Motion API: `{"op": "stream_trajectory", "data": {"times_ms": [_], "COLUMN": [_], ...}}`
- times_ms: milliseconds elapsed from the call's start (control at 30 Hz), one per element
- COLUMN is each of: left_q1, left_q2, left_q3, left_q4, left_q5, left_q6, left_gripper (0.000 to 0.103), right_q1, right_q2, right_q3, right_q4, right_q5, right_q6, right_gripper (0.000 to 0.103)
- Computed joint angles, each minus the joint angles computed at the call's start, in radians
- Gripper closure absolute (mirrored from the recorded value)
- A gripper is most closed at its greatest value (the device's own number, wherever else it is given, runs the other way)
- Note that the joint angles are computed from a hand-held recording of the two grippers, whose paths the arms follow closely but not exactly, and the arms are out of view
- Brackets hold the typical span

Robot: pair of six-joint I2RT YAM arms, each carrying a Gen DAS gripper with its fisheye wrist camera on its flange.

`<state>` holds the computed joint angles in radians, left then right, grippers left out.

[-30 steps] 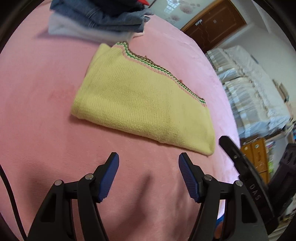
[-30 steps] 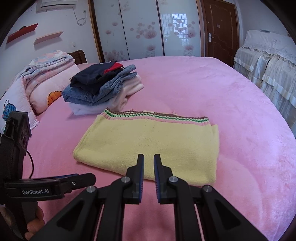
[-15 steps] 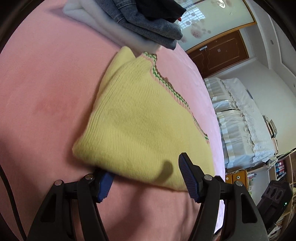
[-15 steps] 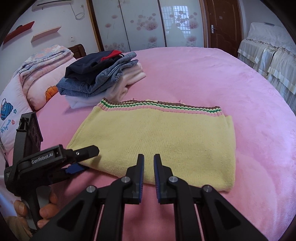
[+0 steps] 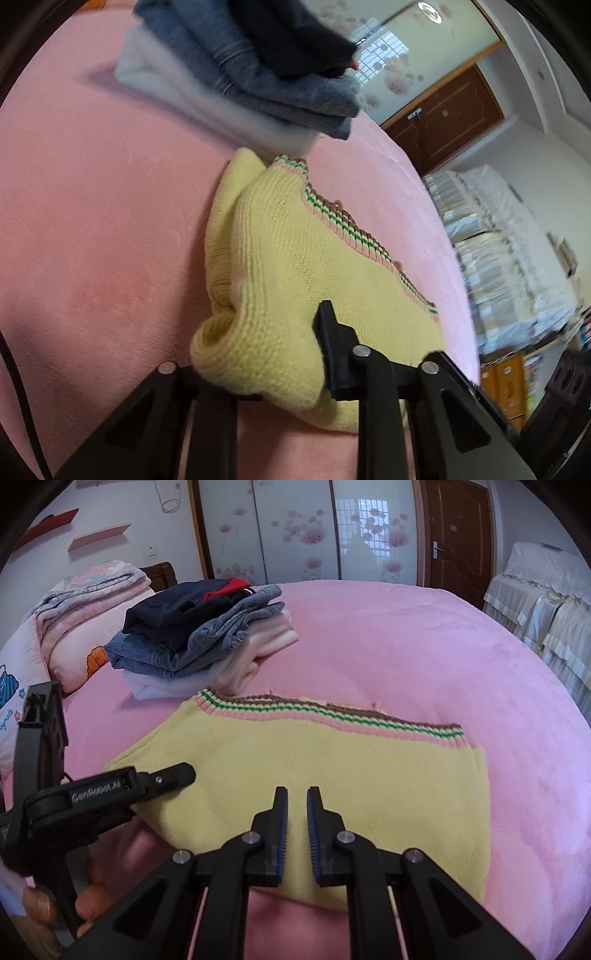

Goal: Fold large clothes
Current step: 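Grasp the edge of the folded bundle with the left gripper, then fold the bundle over with the left gripper and release it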

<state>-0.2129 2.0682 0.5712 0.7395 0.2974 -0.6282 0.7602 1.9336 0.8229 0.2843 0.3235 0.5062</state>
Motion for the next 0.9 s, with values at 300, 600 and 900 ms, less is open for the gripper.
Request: {"op": "stream_trajectory", "data": {"times_ms": [300, 600, 900], "left_q1": [-0.235, -0.336, -0.532], "left_q2": [-0.222, -0.264, -0.100], "left_q3": [0.052, 0.189, 0.367], "left_q4": [-0.181, -0.338, -0.424], "left_q5": [-0.277, -0.255, -0.308], "left_q6": [0.173, 0.251, 0.270], "left_gripper": [0.093, 0.093, 0.093], "right_q1": [-0.047, -0.231, -0.345], "right_q2": [0.158, 0.087, -0.314], "right_q3": [0.097, -0.139, -0.525], "right_q4": [-0.016, 0.298, 0.287], "right_q5": [-0.133, -0.514, -0.385], "right_q6": [0.010, 0.117, 0.049], "right_gripper": [0.093, 0.093, 0.093]}}
